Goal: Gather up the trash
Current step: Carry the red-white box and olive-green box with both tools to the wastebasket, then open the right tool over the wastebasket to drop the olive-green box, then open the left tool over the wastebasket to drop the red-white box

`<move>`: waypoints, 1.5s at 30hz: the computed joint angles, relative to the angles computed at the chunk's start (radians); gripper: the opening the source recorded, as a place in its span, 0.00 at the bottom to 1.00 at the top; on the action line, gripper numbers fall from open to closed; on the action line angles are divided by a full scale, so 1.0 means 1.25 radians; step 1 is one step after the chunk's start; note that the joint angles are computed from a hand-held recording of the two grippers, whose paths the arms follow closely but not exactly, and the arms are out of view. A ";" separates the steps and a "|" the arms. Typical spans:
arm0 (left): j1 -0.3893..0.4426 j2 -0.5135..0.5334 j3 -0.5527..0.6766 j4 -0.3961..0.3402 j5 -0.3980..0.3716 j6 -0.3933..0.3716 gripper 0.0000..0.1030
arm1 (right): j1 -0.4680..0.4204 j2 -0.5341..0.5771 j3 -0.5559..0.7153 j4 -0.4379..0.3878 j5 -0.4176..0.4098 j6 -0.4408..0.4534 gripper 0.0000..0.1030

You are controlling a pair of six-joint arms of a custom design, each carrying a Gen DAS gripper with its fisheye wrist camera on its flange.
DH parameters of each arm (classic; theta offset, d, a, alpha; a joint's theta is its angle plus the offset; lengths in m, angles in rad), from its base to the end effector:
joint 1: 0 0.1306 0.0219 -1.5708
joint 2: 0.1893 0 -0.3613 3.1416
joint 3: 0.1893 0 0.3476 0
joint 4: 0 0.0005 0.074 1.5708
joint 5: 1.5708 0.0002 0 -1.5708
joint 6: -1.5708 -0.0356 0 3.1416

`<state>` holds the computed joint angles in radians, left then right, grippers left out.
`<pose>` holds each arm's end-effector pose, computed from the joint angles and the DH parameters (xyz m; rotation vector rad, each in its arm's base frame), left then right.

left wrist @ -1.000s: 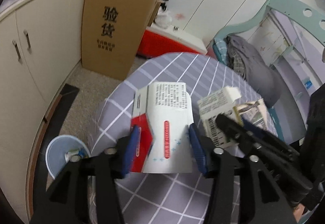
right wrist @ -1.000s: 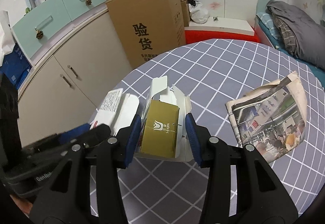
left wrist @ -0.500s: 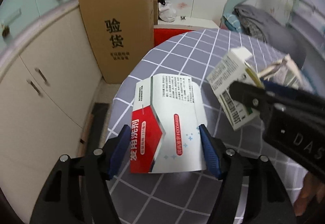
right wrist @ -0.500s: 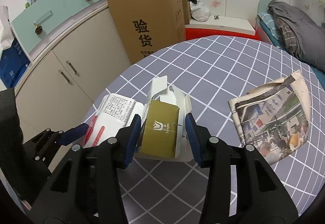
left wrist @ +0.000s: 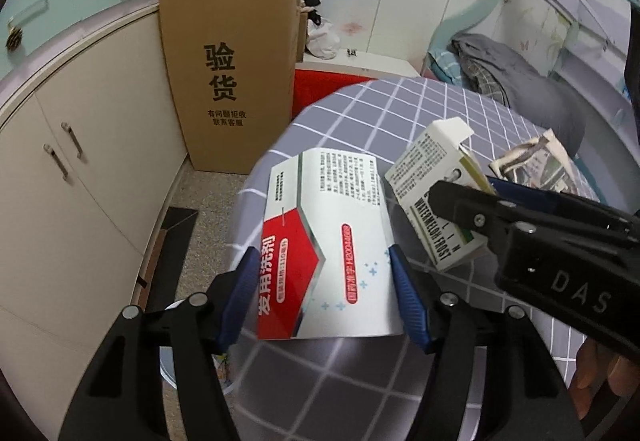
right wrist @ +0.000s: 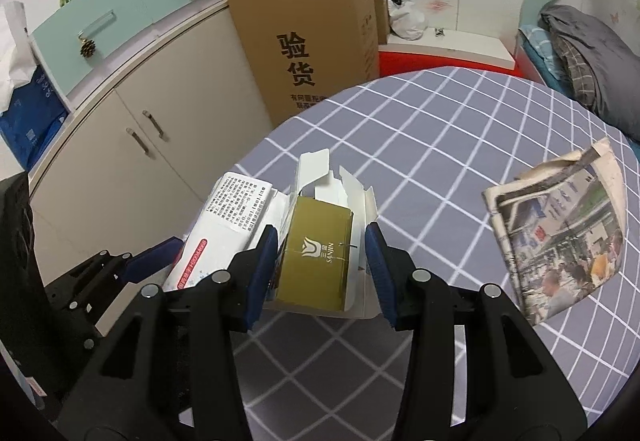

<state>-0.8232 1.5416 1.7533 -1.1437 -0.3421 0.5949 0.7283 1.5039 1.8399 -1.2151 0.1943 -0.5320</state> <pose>0.3370 -0.3466 0.4739 0.1392 2.4350 -0.2051 0.3508 0.3030 0.5198 -0.1547 2.4500 0.3277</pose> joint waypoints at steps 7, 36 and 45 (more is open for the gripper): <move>0.042 -0.102 -0.100 0.032 -0.001 0.019 0.61 | 0.049 0.068 0.086 -0.007 -0.025 0.000 0.44; 0.390 -0.377 -0.470 0.062 0.128 0.033 0.62 | 0.192 0.478 0.588 -0.145 -0.026 0.062 0.73; 0.385 -0.352 -0.465 0.074 0.139 0.038 0.62 | 0.184 0.427 0.503 -0.078 -0.020 0.047 0.77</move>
<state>-0.3424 1.1020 1.1720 -1.0516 -0.1689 0.6424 0.9588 2.0373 2.4689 -1.3124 0.1699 -0.4735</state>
